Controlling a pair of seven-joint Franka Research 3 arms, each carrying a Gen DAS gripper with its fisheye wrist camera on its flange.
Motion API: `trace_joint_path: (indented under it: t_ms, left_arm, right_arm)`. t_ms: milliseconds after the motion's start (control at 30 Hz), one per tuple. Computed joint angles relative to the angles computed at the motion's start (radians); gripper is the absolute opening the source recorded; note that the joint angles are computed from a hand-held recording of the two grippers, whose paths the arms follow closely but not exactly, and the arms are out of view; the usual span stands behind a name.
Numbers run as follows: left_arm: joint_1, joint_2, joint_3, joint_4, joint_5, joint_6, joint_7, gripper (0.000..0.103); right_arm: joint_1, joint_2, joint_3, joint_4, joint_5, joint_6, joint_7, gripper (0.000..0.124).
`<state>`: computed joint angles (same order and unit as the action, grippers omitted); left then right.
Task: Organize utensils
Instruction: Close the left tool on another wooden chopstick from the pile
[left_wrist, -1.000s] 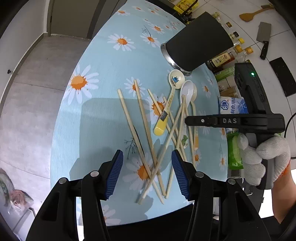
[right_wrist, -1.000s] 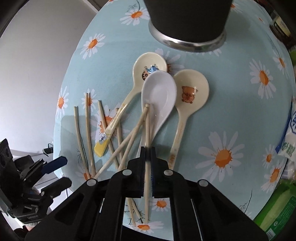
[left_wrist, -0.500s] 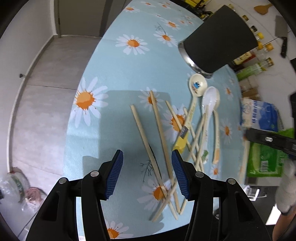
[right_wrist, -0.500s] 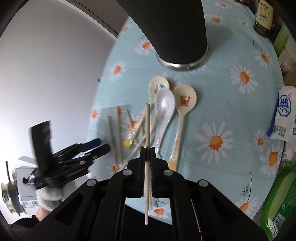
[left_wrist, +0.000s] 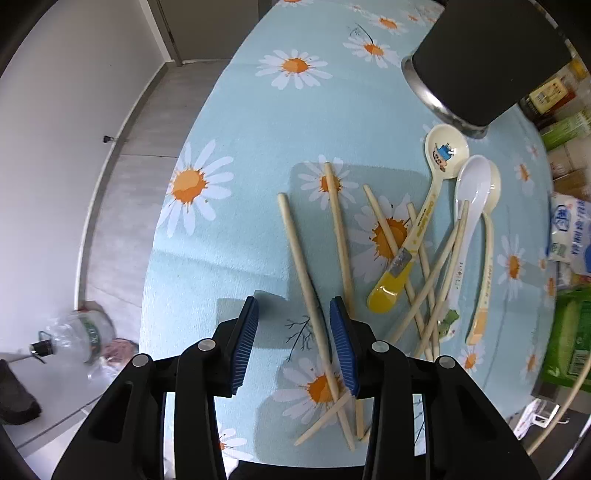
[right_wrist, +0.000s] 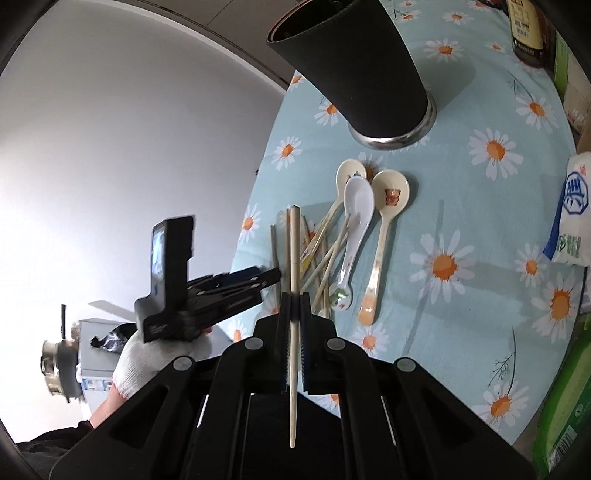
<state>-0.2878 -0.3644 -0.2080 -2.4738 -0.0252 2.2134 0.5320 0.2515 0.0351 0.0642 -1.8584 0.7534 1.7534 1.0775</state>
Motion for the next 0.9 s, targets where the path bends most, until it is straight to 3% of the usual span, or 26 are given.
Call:
trace_joint_path:
  t_ms: [233,367,467,533,900]
  left_arm:
    - [0.018,0.078,0.001,0.097,0.005,-0.095,-0.007,0.032]
    - [0.017,0.069,0.004,0.090,-0.005,-0.099,0.024,0.018]
    - [0.021,0.069,0.005,0.089,-0.006,-0.102,0.026,0.014]
    - [0.026,0.059,0.008,0.074,-0.009,-0.092,0.022,0.004]
    - [0.019,0.020,-0.016,0.039,0.067,-0.049,0.010,0.003]
  right_arm:
    - [-0.014,0.017,-0.007,-0.036,0.044,-0.041,-0.049,0.006]
    - [-0.027,0.028,-0.012,-0.032,0.067,-0.071,-0.083,0.006]
    - [-0.033,0.054,-0.013,-0.009,0.063,-0.067,-0.065,0.006]
    - [-0.039,0.063,-0.013,0.002,0.061,-0.073,-0.061,0.006]
    - [-0.037,0.065,-0.002,0.022,0.025,-0.075,-0.065,0.006]
